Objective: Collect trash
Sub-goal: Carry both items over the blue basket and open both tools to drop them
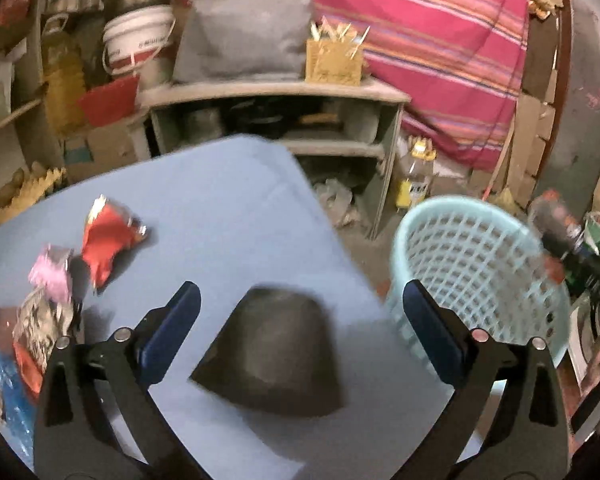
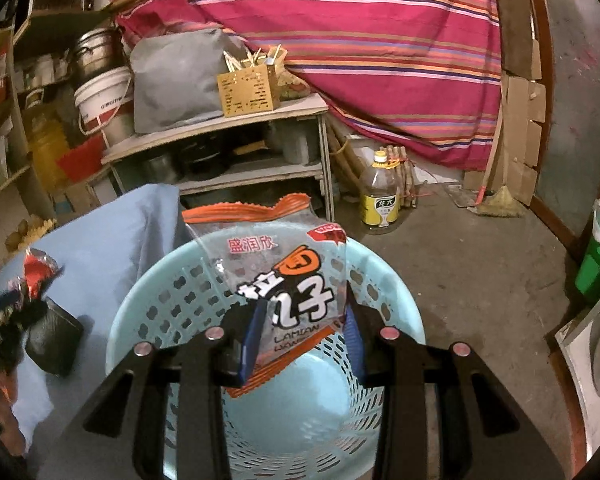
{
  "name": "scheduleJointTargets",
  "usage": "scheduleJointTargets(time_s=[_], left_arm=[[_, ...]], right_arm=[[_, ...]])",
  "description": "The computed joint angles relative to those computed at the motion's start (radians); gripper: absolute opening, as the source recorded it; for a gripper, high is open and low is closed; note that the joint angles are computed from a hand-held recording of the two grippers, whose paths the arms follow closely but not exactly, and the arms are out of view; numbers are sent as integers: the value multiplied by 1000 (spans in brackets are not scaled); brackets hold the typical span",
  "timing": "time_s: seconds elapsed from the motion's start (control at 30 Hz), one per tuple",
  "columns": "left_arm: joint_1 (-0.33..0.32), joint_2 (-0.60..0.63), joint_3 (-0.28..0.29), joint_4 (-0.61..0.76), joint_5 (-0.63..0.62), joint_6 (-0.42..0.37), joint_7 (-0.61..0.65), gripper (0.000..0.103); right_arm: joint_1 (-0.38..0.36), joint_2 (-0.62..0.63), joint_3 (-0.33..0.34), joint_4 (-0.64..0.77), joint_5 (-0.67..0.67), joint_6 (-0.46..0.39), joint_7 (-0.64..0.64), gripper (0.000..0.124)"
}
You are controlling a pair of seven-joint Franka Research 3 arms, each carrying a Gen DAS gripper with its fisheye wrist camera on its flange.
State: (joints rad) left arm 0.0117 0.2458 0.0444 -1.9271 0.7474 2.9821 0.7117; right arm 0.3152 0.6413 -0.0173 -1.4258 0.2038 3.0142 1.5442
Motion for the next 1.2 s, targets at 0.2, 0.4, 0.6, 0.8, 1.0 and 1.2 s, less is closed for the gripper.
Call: scheduleJointTargets(time_s=[0.2,0.4,0.6,0.8,1.0,1.2], left_arm=[[32,33,-34,-10,-92,-34,126,98],[70,67,-85,27,-262,-94,273,86],[41,63,-55,29,-285,-95,293,84],[-24,39,-17,50,-185,-7,161,84],[-78,114,-34,176,-164,11,154,84],[-109,205,-43,296,-173,-30,187,84]], right_arm=[[-12,0,19,-1,22,2,-5,37],[-6,2,16,-1,18,4,-20,37],[0,4,10,6,11,-6,-23,37],[30,-3,-38,-6,-3,12,18,37],[49,-8,-67,-13,-36,20,56,37],[46,-1,-81,-5,-51,4,85,36]])
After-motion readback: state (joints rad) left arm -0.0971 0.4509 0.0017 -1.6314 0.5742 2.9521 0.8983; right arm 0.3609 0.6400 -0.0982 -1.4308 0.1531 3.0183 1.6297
